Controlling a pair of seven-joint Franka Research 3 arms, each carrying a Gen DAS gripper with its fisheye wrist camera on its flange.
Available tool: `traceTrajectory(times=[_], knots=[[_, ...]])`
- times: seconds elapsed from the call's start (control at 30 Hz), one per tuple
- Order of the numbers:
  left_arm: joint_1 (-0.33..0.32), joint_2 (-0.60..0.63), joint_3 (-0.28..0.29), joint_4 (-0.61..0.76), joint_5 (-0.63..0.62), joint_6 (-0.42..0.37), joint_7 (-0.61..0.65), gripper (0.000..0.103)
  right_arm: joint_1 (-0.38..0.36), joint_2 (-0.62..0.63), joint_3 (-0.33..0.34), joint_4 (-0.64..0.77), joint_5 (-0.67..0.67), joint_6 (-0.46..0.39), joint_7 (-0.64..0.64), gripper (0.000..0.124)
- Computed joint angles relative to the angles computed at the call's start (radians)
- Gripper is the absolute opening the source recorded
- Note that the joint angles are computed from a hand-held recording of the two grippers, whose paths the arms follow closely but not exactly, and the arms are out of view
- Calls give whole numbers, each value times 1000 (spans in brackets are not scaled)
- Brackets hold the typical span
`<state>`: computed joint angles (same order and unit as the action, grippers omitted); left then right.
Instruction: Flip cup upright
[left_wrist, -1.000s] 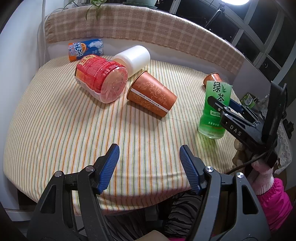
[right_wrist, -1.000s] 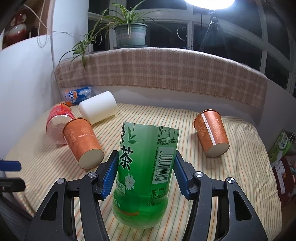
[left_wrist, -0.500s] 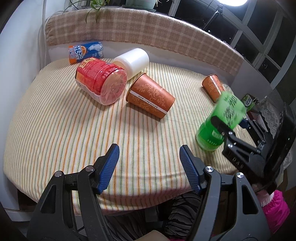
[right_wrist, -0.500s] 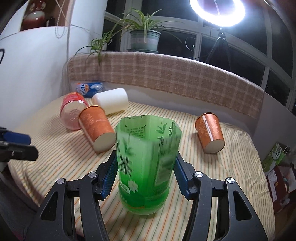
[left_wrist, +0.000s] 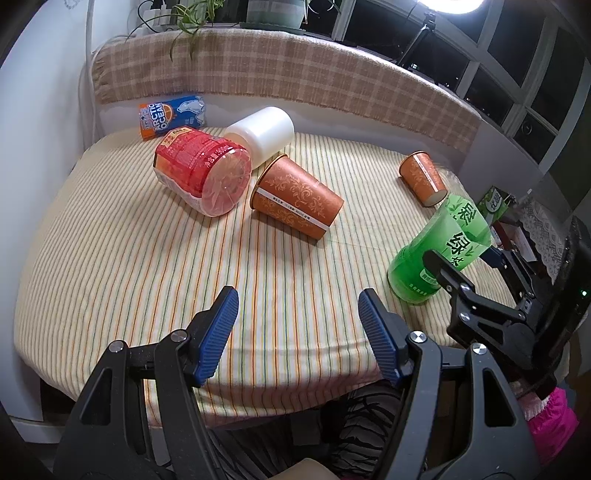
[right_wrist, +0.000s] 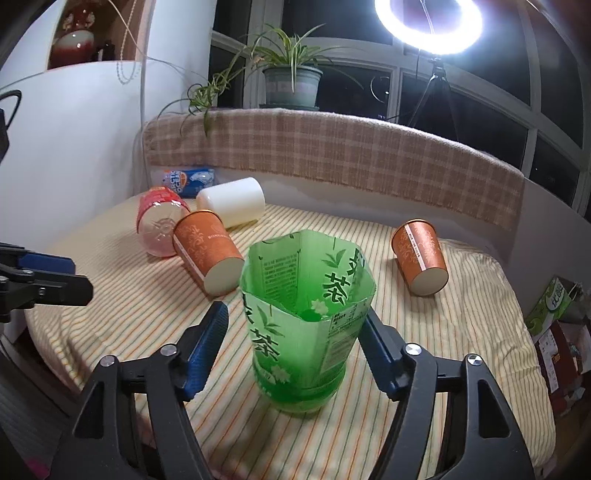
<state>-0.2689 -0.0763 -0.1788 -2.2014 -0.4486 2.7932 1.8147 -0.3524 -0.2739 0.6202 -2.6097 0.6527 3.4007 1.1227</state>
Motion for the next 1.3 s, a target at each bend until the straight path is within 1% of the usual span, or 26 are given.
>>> traceTrajectory(times=[0.13, 0.23, 0.33, 0.37, 0.43, 0.47, 0.5, 0.57, 0.63, 0.67, 0.7, 0.73, 0.77, 0.8, 0.83, 0.87, 1.0, 1.03, 1.1, 1.13, 1.17, 1.3], knots=[[-2, -7, -1, -9, 7, 20, -2, 69, 46, -33, -45, -24, -8, -5, 19, 70], [-7, -13, 0, -20, 12, 49, 2, 69, 98, -75, -102, -49, -24, -26, 64, 70], [-11, -18, 0, -39, 39, 114, -16, 69, 89, -144, -101, -80, -33, -66, 118, 70], [-14, -19, 2, -43, 45, 136, -21, 69, 51, -180, -65, -90, -30, -90, 141, 70], [-24, -21, 6, -56, 45, 190, -23, 69, 16, -227, -36, -105, -40, -116, 182, 70], [-23, -21, 4, -61, 70, 212, -44, 69, -26, -264, 0, -110, -43, -145, 213, 70], [-24, -22, 4, -68, 91, 240, -59, 69, -47, -286, 15, -114, -51, -165, 237, 70], [-18, -26, 1, -86, 153, 301, -109, 69, -72, -331, 31, -124, -62, -193, 285, 70], [6, -29, -14, -101, 250, 356, -190, 70, -108, -372, 54, -129, -79, -218, 334, 70], [51, -33, -48, -110, 328, 389, -258, 71, -120, -386, 61, -129, -90, -226, 352, 70], [76, -35, -66, -116, 373, 414, -298, 76, -135, -403, 71, -131, -102, -231, 373, 70], [81, -36, -68, -121, 388, 441, -312, 79, -139, -413, 72, -133, -112, -231, 388, 70], [120, -38, -101, -125, 419, 460, -345, 80, -136, -417, 67, -135, -121, -227, 400, 70], [181, -44, -152, -130, 457, 484, -384, 80, -138, -422, 66, -138, -131, -223, 413, 70], [206, -46, -174, -133, 469, 499, -397, 80, -143, -425, 67, -139, -142, -218, 427, 70], [213, -51, -178, -138, 480, 515, -408, 81, -149, -428, 70, -140, -152, -209, 443, 70], [347, -67, -300, -150, 492, 572, -442, 88, -181, -440, 90, -145, -198, -185, 499, 70], [355, -70, -306, -155, 494, 584, -447, 88, -191, -441, 96, -144, -211, -179, 511, 70], [423, -80, -380, -163, 451, 604, -418, 88, -215, -446, 115, -146, -233, -161, 541, 70], [460, -86, -423, -164, 425, 606, -396, 88, -218, -447, 115, -147, -244, -157, 553, 70], [485, -90, -451, -167, 406, 613, -381, 88, -223, -447, 116, -147, -255, -155, 565, 70], [484, -99, -458, -177, 380, 622, -354, 88, -257, -467, 138, -153, -299, -142, 620, 71]])
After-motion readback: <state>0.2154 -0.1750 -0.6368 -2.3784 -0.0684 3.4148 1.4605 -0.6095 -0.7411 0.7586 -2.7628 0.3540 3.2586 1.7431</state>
